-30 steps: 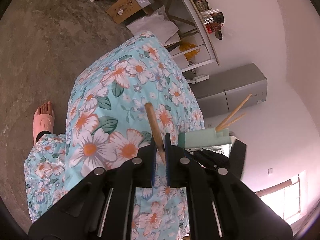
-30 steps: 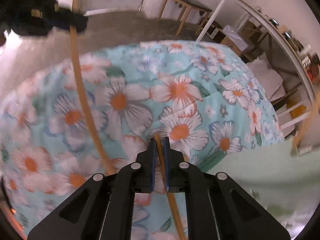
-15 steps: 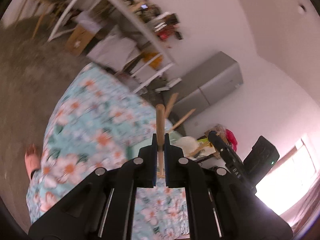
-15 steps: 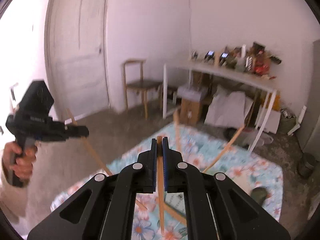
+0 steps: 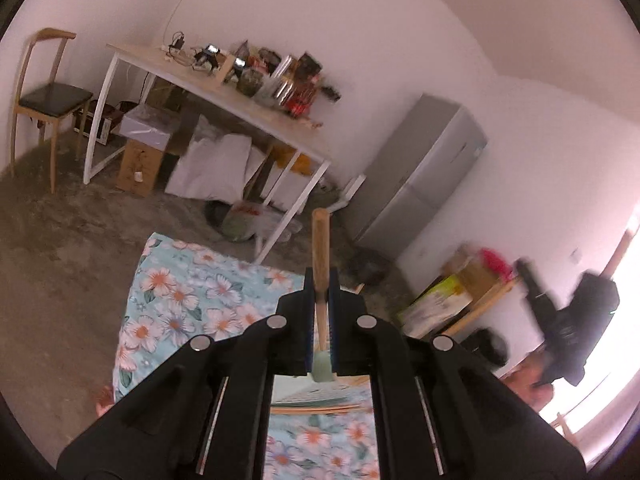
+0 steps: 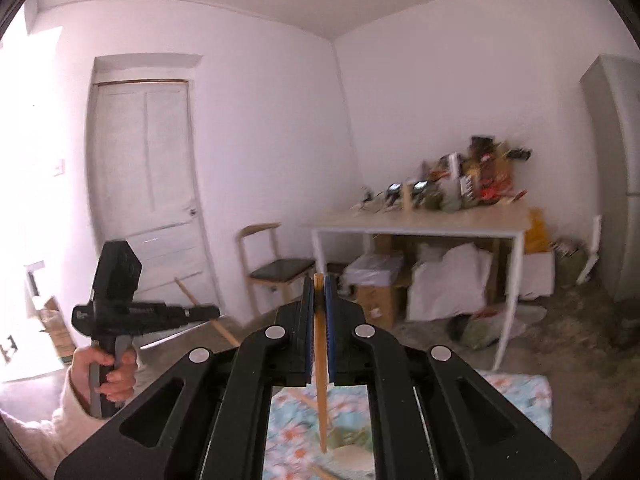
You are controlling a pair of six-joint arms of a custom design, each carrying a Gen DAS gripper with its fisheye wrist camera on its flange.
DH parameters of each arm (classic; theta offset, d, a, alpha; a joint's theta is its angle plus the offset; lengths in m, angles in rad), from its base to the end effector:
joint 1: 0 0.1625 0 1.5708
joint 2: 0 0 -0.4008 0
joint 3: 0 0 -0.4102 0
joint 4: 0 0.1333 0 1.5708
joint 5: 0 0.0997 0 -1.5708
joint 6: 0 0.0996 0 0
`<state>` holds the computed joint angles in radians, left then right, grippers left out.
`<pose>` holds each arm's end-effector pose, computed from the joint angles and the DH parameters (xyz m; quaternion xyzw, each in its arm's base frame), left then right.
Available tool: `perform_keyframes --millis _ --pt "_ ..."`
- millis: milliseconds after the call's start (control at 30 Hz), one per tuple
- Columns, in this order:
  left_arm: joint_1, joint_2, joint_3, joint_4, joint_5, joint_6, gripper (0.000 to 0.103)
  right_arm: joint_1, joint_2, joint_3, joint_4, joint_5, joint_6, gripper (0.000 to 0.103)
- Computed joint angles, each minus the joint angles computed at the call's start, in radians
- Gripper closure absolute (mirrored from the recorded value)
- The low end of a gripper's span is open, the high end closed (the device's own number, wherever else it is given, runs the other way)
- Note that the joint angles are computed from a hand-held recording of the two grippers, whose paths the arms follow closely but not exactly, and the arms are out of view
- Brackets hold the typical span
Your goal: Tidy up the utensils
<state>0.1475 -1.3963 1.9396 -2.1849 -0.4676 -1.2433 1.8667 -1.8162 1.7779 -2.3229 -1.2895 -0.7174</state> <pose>-0.4850 -0.2967 0.3074 0.0580 0.8494 -0.5161 0.0939 0.2854 -0.3841 0.5705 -0.4906 0.7728 -0.3998 0.0468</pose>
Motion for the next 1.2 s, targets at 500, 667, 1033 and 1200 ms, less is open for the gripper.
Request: perform_keyframes --millis 500,667,1033,1200 --pt "0.077 0.214 -0.151 0.132 -0.097 0.098 0.064 0.009 0.065 -0.017 -0.062 -0.038 0.039 0.098" --pt "0.036 0.161 -0.124 0.194 -0.028 -0.001 0.062 0.024 0.113 0.023 -0.135 -0.121 0.024 0.098" --pt "-0.057 0.081 -0.087 0.518 -0.005 -0.329 0.053 0.009 0.121 0.12 -0.132 -0.266 -0.034 0.073" --pt "-0.087 0.07 -0.033 0.562 -0.099 -0.417 0.053 -0.013 0.091 0.122 -0.122 -0.235 0.002 0.062"
